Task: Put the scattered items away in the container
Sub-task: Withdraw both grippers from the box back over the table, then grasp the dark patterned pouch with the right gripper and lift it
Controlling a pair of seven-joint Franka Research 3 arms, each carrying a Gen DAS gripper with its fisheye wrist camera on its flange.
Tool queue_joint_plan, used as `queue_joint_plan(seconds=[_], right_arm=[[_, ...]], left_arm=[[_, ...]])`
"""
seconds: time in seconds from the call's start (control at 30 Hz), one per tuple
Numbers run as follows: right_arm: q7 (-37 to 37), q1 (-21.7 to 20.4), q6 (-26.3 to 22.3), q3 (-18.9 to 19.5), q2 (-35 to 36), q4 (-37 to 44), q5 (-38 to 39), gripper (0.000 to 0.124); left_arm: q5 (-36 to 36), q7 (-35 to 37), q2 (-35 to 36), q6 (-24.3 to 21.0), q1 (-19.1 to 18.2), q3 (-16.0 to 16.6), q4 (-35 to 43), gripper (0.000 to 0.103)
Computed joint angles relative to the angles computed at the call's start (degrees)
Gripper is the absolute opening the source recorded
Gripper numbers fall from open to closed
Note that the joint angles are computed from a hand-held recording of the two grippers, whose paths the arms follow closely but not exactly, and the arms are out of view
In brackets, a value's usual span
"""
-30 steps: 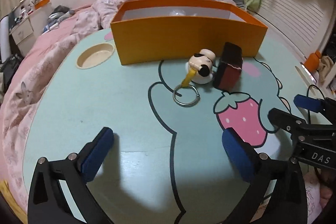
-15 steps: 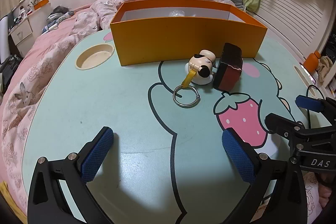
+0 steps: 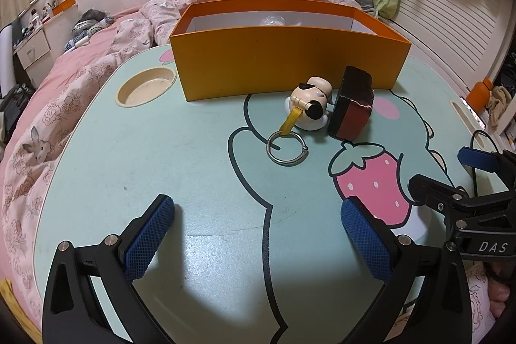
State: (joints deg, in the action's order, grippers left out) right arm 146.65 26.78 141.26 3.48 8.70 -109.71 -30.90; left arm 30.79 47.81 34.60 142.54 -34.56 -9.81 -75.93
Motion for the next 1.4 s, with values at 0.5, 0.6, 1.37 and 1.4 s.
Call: queue_joint_plan(seconds=[0.5, 0.6, 1.37, 1.4], right_arm=[[3.9, -1.8, 10.9, -0.3, -3.8, -4.8, -2.4, 0.085], [-0.4, -3.4, 15.9, 0.4, -3.2, -3.9, 3.9, 0.082], [-6.9, 3.4, -1.3, -6.1, 13.0, 18.8, 14.3, 0.028], [-6.7, 3.6, -1.9, -6.2, 13.1, 19.0, 12.7, 0.027]], left_arm=[[0.2, -0.4, 0.1, 0.4, -0.1, 0.1, 0.0, 0.103], [0.2, -0.6, 0.2, 0.3, -0.2, 0.1, 0.1, 0.103], [0.3, -0.7, 0.0, 0.6, -0.1, 0.1, -0.2, 0.103], [0.3, -0.7, 0.1, 0.5, -0.1, 0.1, -0.1, 0.103]])
